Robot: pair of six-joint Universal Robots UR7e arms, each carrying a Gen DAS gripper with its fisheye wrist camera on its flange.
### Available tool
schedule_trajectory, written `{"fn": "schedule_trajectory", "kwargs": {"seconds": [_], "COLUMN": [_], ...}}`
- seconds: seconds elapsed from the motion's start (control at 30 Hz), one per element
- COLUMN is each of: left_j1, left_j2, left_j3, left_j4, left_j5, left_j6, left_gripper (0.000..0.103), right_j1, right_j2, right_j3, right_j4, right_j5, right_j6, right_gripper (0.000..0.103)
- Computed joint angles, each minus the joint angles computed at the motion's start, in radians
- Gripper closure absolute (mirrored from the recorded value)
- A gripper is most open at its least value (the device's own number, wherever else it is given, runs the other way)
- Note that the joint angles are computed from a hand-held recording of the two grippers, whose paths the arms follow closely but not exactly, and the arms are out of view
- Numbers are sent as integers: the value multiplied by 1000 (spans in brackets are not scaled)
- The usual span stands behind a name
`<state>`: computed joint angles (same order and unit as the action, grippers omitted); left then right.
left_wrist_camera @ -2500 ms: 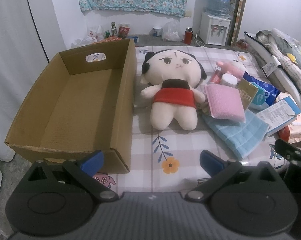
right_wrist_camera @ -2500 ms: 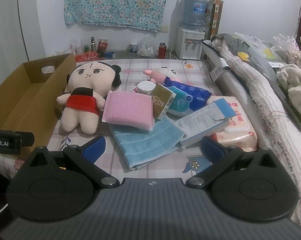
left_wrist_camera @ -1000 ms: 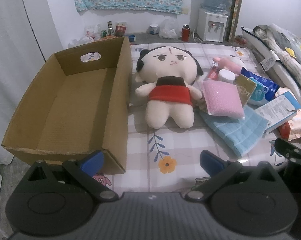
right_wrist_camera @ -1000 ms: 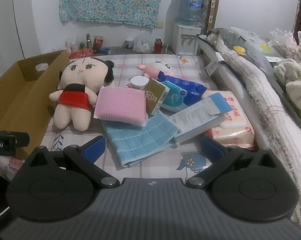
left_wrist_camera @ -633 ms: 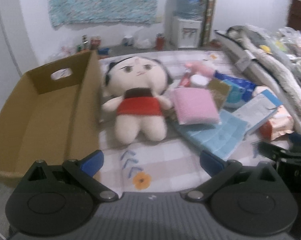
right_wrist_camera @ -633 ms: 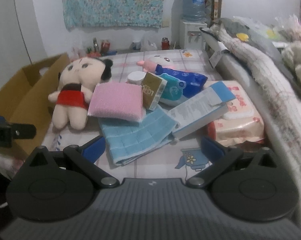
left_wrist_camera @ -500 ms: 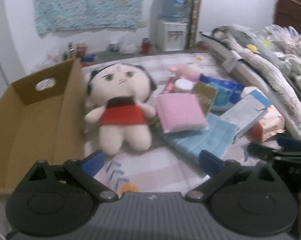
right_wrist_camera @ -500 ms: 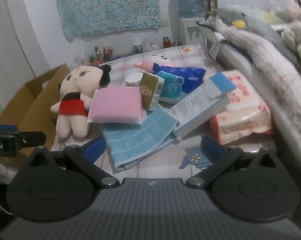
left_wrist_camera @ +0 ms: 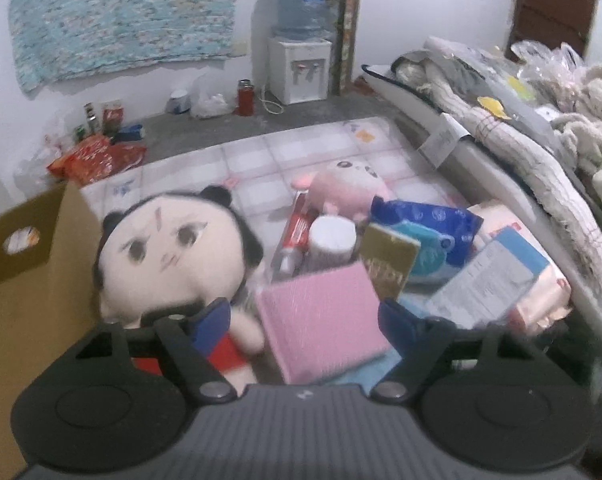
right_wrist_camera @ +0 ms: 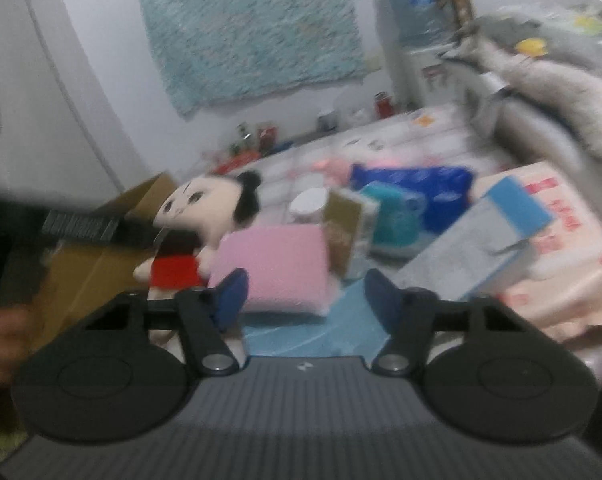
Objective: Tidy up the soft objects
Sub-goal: 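Grasp the pink mesh sponge with the left gripper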
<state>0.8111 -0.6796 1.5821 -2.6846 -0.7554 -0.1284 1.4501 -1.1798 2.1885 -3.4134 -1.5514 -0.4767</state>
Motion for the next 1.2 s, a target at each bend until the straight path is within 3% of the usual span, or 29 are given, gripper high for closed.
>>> {"fn": "schedule_trajectory", "kwargs": {"seconds": [0.1, 0.2, 0.27, 0.43, 0.57, 0.8, 1.1, 1.2], "left_j1": [25, 56, 81, 114, 132, 135, 110, 81], "left_j2": [69, 136, 175, 195, 180, 126, 15, -9], "left_j3": [-115, -224, -290, -337, -371, -327, -152, -84], "left_j4": [61, 146, 219, 282, 392, 418, 378, 314], "left_j5": [-5, -13, -30, -95, -160, -247, -386, -327], "left_j6": [46, 50, 46, 56, -18, -74, -121, -116], "left_gripper": [27, 41, 43, 41, 37, 33, 26, 18], "right_j1": [-10, 5, 10, 2, -8, -28, -94, -121], "right_j2": [16, 56, 83, 138, 159, 133, -2, -42], "right_j3": [-39, -82, -106, -150, -144, -101, 8, 46], "right_j4": [132, 183, 204, 248, 197, 111, 84, 88], "right_j5": [48, 39, 38, 45, 60, 66, 64, 46], "right_j6": [11, 0, -10, -12, -16, -28, -73, -74], "right_gripper": [57, 63, 65, 66, 66, 66, 64, 63]}}
